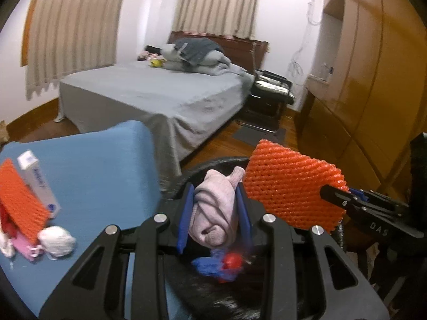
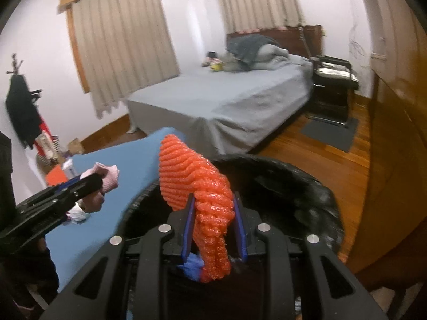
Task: Collect trash
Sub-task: 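Move the foam sleeve and pink sock over the bin and release both, then grasp the white sock with the left gripper while the right grasps the white ball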
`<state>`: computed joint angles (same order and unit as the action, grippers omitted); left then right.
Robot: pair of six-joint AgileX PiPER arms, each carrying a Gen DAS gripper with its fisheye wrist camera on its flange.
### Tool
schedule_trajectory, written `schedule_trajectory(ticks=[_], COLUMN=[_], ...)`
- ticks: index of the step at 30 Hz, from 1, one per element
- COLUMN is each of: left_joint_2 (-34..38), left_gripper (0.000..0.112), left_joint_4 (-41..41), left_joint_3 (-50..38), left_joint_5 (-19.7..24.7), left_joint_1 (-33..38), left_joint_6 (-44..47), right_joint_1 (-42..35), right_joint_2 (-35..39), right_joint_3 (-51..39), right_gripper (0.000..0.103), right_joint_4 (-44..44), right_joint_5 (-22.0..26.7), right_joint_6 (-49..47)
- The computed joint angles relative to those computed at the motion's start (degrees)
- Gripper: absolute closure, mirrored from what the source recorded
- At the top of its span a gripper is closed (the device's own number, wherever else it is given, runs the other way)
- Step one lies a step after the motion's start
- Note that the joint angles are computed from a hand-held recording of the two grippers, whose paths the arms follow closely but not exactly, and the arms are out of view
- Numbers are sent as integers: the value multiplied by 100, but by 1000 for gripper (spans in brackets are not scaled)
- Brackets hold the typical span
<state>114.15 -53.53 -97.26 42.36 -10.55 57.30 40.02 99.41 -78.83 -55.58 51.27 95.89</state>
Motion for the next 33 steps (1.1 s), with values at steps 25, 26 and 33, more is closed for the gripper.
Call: schedule_trajectory(ticks=[25,26,33], left_joint_2=[-138,-168,-183], left_gripper=[27,26,22], left_joint_4=[-139,-108,202], left_joint_3=[103,111,-24], left_joint_5=[-401,-419,-544], left_joint_1=[633,718,1445], left_joint_6=[275,288,97], right_joint_1=[226,245,318], right_joint_2=[316,443,1508], right_joint_3=[-471,-700,-2448], right_gripper=[6,6,6], right_joint_4=[-207,-172,310], right_joint_5=[589,602,412], right_joint_6=[103,-26,-1122])
